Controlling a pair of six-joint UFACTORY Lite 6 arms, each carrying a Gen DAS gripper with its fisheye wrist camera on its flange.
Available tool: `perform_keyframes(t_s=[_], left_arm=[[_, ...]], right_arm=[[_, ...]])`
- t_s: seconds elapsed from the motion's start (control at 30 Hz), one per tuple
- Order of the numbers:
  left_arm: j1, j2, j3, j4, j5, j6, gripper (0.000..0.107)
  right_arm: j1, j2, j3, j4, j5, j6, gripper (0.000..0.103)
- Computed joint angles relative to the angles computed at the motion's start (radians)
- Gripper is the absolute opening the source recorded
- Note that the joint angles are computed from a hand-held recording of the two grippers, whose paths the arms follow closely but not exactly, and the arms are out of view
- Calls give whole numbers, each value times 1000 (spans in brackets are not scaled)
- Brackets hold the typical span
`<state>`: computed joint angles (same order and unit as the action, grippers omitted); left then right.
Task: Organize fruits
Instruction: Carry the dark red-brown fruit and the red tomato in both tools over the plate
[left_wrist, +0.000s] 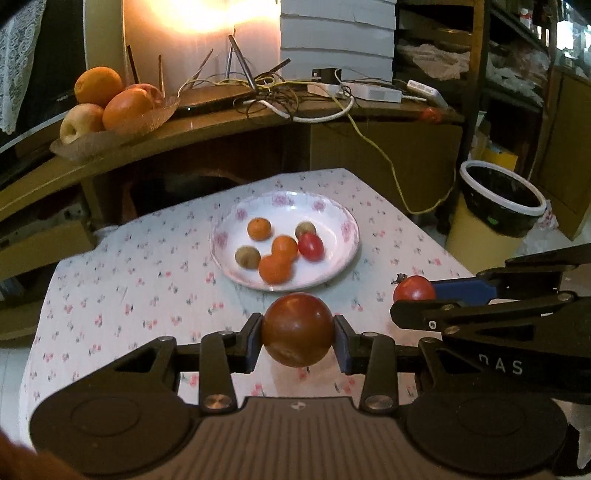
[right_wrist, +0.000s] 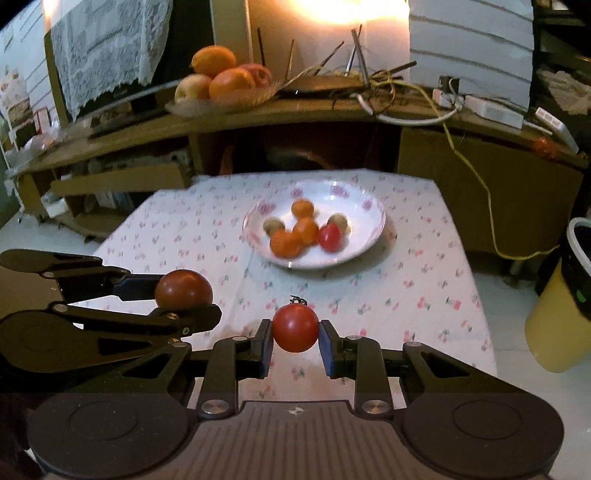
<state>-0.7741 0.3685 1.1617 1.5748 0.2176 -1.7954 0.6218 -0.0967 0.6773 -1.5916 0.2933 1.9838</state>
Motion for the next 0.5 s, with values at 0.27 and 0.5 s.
perform_keyframes(t_s=[0.27,0.5], left_arm=[[82,206,269,-286,-25,329,44],[140,425,591,-820,-5,888,43]], right_arm=[[-124,181,166,-135,-80,87,29],[-222,353,359,-220,-141,106,29]])
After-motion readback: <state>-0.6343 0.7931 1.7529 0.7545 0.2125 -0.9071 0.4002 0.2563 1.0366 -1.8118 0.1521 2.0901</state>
